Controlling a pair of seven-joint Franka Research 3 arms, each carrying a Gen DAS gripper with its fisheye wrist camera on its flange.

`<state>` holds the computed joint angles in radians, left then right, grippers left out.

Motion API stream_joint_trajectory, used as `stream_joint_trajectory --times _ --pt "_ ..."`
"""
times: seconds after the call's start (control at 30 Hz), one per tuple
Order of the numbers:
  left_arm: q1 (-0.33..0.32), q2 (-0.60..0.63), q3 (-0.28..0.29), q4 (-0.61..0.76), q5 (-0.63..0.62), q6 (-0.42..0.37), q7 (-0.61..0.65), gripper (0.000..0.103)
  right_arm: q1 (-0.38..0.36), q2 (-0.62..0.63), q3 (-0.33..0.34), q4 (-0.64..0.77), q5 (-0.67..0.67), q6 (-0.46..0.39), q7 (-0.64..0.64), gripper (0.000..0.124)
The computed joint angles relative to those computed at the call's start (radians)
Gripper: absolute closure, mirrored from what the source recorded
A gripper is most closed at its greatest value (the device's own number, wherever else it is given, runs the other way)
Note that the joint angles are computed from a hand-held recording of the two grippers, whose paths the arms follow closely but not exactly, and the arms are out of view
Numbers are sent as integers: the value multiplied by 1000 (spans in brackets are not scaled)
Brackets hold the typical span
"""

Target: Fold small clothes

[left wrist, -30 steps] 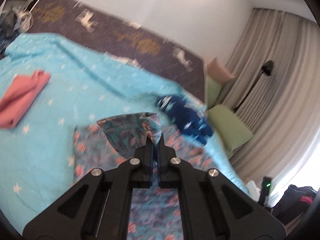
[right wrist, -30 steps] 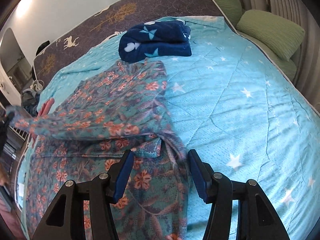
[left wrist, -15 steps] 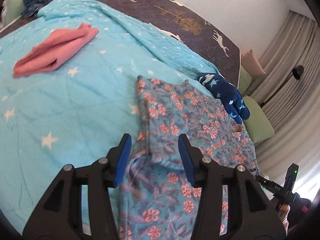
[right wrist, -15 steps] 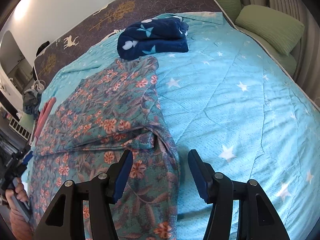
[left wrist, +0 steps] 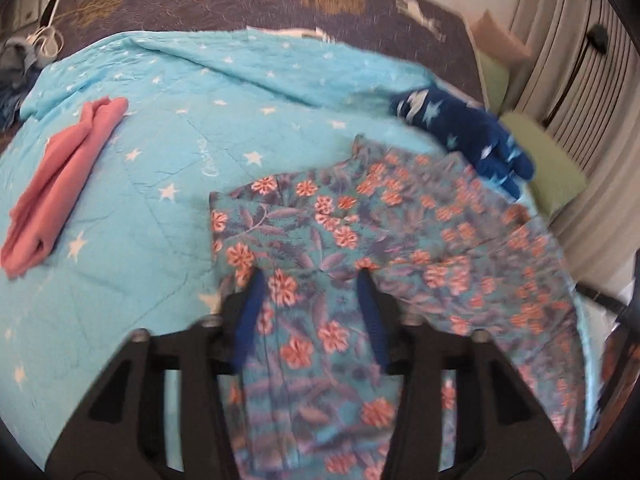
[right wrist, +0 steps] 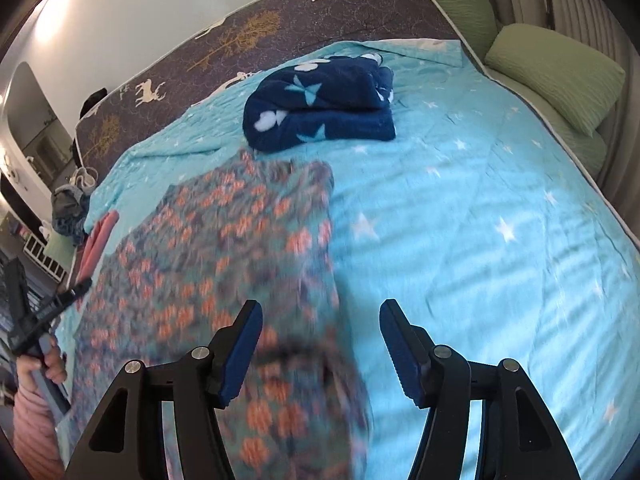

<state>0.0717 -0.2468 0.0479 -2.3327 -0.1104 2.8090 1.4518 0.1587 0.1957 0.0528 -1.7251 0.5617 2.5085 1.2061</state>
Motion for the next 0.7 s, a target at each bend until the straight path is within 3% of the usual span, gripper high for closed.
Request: stream_joint_trajectory --times 0.03,0.07,0.3,0.33,0.37,0.4,0.5,0.57,0.6,0.63,0.67,0.7 --pt "2 13 -4 13 8 -13 -2 99 1 33 1 48 -4 -16 10 61" --pt "-1 24 -3 24 5 -22 4 102 1 58 2 84 -6 -28 19 61" --pt "-64 -32 25 -26 -73 138 108 102 -8 335 10 475 -59 -196 196 62" --pt "-59 -33 22 -23 -57 144 102 102 -23 387 25 554 -50 -255 208 80" --pt "-25 -38 -1 -24 -11 155 68 102 -29 417 32 601 -52 -292 209 120" --pt "5 -40 -19 -25 32 161 32 102 -40 431 53 618 -68 -298 210 118" --pt "35 -28 -16 -19 92 146 -21 102 -23 369 34 516 -54 -154 181 119" --pt "-17 -8 43 -9 26 99 23 102 8 326 -8 438 -109 -17 224 120" --pt "-34 4 61 -3 -15 72 43 101 23 324 -31 431 -139 11 248 120" --pt "-31 9 58 -3 -28 57 48 91 6 344 -19 458 -148 -7 252 119" --pt "-16 20 44 -1 -19 34 33 77 -21 366 3 498 -128 -65 240 117" --pt "-6 19 33 -9 -16 36 24 70 -53 394 29 543 -93 -136 226 116"
